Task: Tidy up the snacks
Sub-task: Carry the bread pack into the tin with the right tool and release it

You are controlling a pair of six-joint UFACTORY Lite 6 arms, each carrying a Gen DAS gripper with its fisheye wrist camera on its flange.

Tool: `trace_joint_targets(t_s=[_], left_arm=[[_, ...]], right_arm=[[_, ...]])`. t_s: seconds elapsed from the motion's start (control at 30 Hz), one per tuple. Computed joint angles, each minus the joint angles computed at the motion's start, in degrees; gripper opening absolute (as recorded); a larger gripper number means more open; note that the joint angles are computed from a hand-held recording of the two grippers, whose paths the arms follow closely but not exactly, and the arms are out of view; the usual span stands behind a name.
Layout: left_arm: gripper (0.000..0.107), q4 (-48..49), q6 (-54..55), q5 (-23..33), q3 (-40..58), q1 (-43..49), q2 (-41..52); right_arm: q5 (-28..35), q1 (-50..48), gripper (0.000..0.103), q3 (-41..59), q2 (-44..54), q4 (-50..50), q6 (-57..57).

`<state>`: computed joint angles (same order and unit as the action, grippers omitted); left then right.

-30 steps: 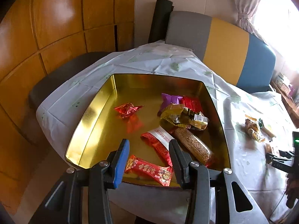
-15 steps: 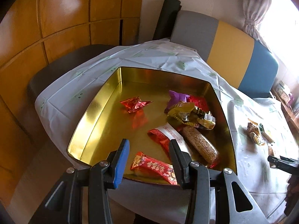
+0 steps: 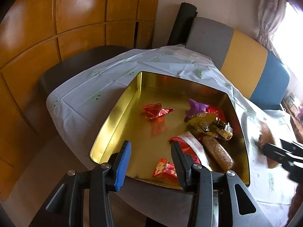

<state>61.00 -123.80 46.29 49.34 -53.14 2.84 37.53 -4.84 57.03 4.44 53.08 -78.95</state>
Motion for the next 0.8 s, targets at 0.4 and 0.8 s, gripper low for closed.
trace_joint_targets(t_s=[0.4, 0.8], left_arm=[[0.044, 0.07, -0.76, -2.1, -2.97, 1.41, -0.55], [0.045, -0.21, 0.06, -1.44, -1.48, 0.28, 0.54]], right_arm=[[-9.53, 14.61, 0.062, 2.97, 13.97, -5.78, 6.98], [-10.75, 13.16, 0.03, -2.01, 9.69, -2.66, 1.19]])
